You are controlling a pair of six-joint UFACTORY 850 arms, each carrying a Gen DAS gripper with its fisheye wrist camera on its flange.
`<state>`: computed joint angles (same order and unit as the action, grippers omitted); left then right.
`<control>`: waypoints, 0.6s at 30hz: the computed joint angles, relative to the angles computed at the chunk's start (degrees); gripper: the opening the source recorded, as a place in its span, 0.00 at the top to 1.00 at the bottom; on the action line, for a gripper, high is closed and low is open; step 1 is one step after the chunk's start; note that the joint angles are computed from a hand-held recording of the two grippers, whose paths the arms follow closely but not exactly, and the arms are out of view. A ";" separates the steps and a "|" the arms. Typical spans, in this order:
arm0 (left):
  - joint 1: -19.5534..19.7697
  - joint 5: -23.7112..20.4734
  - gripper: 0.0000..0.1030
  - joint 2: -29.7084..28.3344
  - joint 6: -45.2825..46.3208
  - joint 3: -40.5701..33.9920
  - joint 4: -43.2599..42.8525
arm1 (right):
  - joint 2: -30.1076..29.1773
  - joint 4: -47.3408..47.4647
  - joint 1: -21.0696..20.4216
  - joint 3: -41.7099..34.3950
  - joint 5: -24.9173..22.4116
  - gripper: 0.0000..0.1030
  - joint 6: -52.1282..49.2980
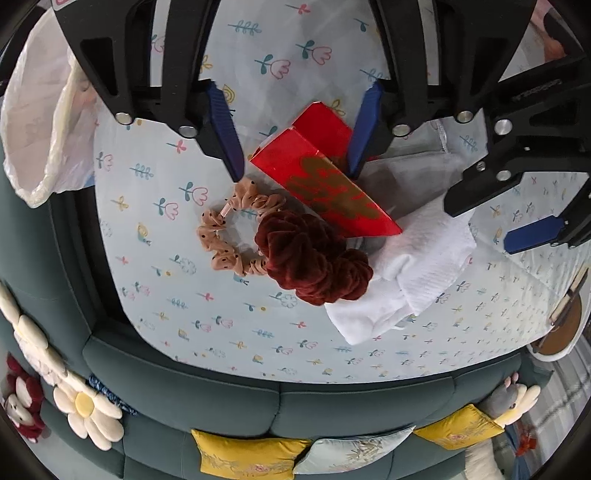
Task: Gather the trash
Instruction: 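Grasp the white wipe with the left tool while the right grasps the red envelope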
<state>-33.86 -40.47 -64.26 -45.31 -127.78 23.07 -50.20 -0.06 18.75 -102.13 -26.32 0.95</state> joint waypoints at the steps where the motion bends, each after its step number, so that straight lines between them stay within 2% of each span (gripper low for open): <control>1: 0.05 -0.06 0.30 -0.55 1.18 -0.85 -0.95 | -0.12 0.68 -0.11 -0.08 -0.25 0.56 -0.79; 3: -0.02 -1.04 0.36 -1.82 2.94 -2.93 -2.14 | -0.18 1.83 -0.25 0.04 -0.74 0.71 -2.31; 4: -0.05 -1.25 0.39 -2.33 3.86 -3.71 -2.88 | -0.07 2.43 -0.32 0.30 -0.87 0.74 -3.03; 6: -0.04 -2.42 0.53 -3.56 5.95 -5.67 -5.02 | 0.41 3.81 -0.46 1.20 -0.67 0.86 -4.36; 7: 0.06 -2.57 0.59 -3.86 6.81 -6.08 -6.46 | 0.72 4.46 -0.56 1.69 -0.51 0.87 -4.92; 9: 0.33 -2.83 0.80 -4.02 7.91 -6.28 -9.16 | 1.84 6.77 -0.93 3.25 -0.07 0.93 -6.92; 11: 0.46 -2.30 0.91 -3.31 7.31 -5.16 -10.10 | 2.86 8.43 -1.20 4.54 0.49 0.94 -8.20; 18: -0.18 1.53 0.95 2.26 1.29 1.64 -8.04 | 8.26 15.29 -2.27 10.24 3.82 0.98 -13.10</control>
